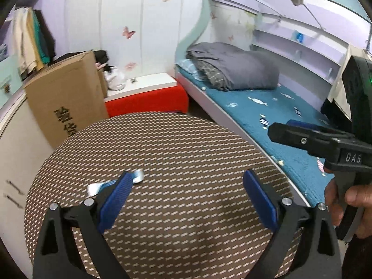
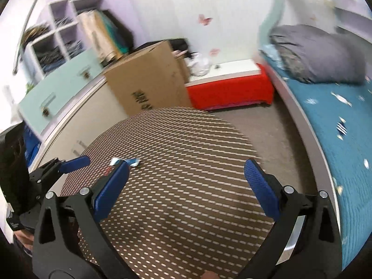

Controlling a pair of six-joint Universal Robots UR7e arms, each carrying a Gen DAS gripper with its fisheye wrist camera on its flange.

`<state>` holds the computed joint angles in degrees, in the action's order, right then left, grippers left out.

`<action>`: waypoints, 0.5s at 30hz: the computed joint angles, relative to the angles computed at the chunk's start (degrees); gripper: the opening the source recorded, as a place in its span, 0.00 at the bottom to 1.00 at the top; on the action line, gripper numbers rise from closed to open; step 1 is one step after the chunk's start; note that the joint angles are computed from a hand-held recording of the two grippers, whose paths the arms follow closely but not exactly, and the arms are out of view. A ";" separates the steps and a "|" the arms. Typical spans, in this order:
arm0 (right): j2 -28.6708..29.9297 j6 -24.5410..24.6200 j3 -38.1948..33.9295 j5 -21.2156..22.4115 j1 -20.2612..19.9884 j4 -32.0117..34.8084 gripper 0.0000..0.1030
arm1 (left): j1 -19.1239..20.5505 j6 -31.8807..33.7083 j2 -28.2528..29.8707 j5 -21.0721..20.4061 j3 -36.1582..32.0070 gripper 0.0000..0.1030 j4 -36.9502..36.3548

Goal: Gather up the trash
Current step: 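Move both tools back over the toothpaste tube and red string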

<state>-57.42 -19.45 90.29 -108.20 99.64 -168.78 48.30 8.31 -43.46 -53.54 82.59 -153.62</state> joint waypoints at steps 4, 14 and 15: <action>4.75 -2.88 -4.63 -0.39 1.37 4.14 0.94 | 1.74 -0.02 -2.69 1.97 2.79 0.91 -0.48; 16.73 -10.80 -16.92 -2.55 3.60 13.63 0.81 | 6.56 2.57 -6.60 5.93 6.11 0.91 -1.10; 18.19 -12.32 -18.57 -3.11 3.91 14.78 0.76 | 6.54 2.42 -6.70 6.12 6.53 0.91 -1.14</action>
<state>-39.23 -31.77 71.71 -111.31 103.55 -154.00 54.84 10.73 -50.16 -47.42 89.11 -154.76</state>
